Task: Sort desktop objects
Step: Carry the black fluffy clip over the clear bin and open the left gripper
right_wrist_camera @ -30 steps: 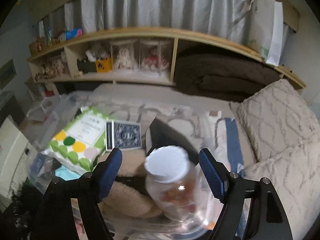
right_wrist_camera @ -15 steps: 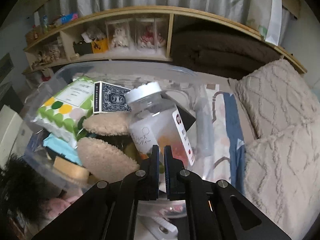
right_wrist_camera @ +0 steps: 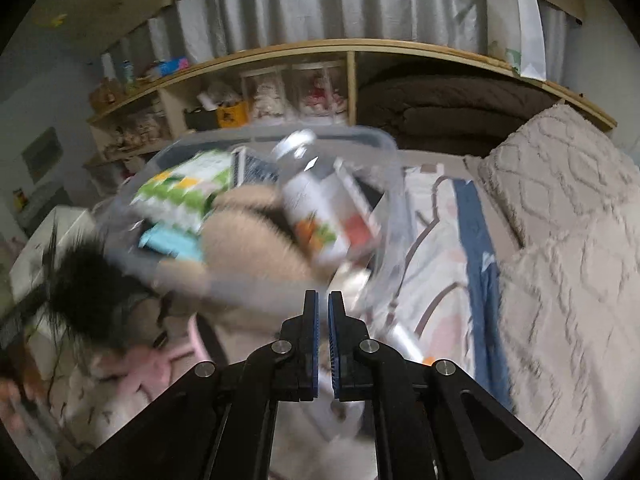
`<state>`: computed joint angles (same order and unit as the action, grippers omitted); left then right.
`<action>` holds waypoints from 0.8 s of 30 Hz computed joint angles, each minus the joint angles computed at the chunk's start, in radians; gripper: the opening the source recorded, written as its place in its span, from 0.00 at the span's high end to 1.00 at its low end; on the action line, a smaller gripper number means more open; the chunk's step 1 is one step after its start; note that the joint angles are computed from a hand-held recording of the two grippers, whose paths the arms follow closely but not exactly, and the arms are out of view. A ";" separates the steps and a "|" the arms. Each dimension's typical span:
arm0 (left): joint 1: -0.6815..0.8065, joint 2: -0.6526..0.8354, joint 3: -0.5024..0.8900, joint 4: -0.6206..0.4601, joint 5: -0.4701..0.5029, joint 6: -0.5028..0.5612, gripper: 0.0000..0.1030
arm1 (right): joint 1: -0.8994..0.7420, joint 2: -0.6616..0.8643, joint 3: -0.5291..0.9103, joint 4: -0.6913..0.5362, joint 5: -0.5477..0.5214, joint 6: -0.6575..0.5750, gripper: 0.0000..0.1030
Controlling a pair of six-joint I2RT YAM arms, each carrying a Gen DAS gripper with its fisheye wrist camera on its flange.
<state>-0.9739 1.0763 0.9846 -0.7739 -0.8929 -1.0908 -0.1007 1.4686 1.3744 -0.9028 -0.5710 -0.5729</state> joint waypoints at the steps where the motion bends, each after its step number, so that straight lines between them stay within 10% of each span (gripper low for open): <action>1: 0.007 0.018 0.036 -0.009 -0.003 0.029 0.66 | -0.017 -0.024 -0.042 -0.008 -0.024 -0.025 0.94; 13: 0.380 0.286 0.457 0.028 0.237 0.417 0.66 | -0.152 -0.147 -0.276 -0.150 -0.176 -0.283 0.94; 24: 0.455 0.739 0.910 -0.150 0.116 0.559 0.66 | -0.244 -0.073 -0.230 -0.196 -0.254 -0.361 0.94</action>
